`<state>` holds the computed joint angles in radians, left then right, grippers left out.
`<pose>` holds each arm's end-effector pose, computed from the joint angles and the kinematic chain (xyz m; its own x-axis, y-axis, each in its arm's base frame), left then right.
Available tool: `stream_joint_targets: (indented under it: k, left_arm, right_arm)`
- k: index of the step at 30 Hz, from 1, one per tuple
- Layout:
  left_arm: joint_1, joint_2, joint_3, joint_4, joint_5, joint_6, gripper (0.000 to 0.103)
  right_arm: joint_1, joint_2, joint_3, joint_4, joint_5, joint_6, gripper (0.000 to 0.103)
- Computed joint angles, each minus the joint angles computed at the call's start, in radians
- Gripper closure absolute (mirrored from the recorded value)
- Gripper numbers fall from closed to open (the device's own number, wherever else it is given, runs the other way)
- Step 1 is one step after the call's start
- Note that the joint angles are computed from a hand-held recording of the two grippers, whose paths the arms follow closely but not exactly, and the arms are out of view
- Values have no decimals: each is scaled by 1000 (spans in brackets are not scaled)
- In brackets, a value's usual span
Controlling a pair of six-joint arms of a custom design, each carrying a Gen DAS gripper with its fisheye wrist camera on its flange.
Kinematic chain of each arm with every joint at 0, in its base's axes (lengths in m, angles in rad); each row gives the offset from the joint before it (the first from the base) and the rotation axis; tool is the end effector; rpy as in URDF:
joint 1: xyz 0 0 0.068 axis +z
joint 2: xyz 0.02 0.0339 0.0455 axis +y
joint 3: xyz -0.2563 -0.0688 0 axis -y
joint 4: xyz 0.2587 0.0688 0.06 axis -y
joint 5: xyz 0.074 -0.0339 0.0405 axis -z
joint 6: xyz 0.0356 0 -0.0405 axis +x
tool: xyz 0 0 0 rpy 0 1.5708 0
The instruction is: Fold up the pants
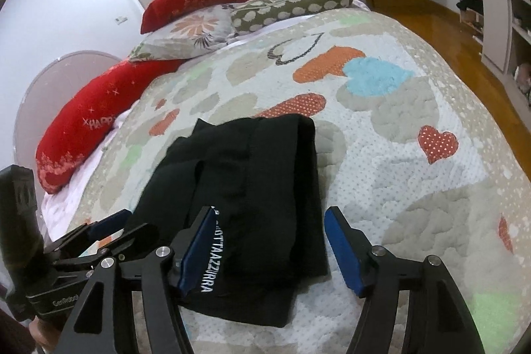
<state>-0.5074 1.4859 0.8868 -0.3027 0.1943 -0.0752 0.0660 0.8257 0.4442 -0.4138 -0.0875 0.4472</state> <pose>0.2705 -0.1582 0.1871 -0.7274 0.3200 -0.6071 0.5283 0.8258 -0.1976 0.1847 0.0153 0.1831 -0.6973 0.3856 -0.6042 0.1938 0.9130 0.3590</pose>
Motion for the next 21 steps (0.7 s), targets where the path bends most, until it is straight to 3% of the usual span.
stream_joint_targets:
  k: [5, 12, 17, 19, 21]
  left_arm:
    - [1, 43, -24, 40, 0, 5, 22]
    - [126, 33, 2, -9, 178, -1, 22]
    - [169, 183, 108, -55, 287, -11, 22]
    - [178, 235, 111, -5, 344, -50, 17]
    - [172, 224, 85, 50, 345, -73, 17]
  right_arm:
    - [18, 90, -4, 16, 37, -22, 36]
    - [-144, 75, -56, 112, -162, -74, 30]
    - [-195, 218, -74, 307, -271, -86, 24]
    - [-188, 249, -80, 372, -285, -83, 24]
    - [-184, 285, -73, 409, -323, -75, 47]
